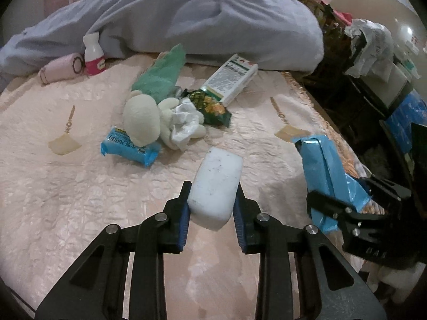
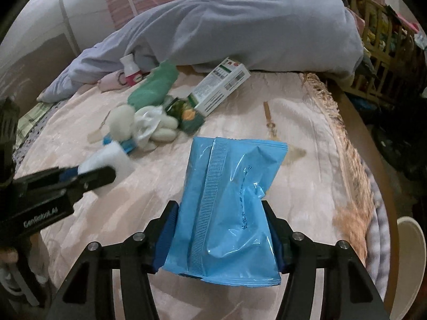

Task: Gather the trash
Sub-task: 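Carry the wipe pack and sponge over the white bucket with both grippers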

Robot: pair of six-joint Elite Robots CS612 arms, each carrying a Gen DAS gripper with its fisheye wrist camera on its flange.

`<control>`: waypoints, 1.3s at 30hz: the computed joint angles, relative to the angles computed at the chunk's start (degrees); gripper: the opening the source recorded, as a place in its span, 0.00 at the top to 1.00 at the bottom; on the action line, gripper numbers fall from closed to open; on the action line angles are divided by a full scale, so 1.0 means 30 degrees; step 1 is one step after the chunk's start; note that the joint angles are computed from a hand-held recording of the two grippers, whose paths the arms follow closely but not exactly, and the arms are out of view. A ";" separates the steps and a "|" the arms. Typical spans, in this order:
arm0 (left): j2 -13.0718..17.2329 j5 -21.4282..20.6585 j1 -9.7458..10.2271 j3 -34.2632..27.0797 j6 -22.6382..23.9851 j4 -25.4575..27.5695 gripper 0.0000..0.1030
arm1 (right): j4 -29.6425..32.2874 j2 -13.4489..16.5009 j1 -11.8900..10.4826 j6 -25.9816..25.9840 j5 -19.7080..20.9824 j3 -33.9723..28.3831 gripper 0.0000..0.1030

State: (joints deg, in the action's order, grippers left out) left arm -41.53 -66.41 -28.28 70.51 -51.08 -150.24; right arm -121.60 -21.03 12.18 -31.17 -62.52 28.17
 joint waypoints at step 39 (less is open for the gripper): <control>0.0522 0.2078 -0.1574 -0.2192 0.2192 0.1564 0.75 | -0.3486 -0.3442 -0.1530 0.0860 0.0729 0.6254 0.43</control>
State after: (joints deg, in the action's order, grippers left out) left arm -39.96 -60.17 -33.00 63.93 -44.50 -145.55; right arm -132.06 -31.35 7.59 -28.59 -60.34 46.93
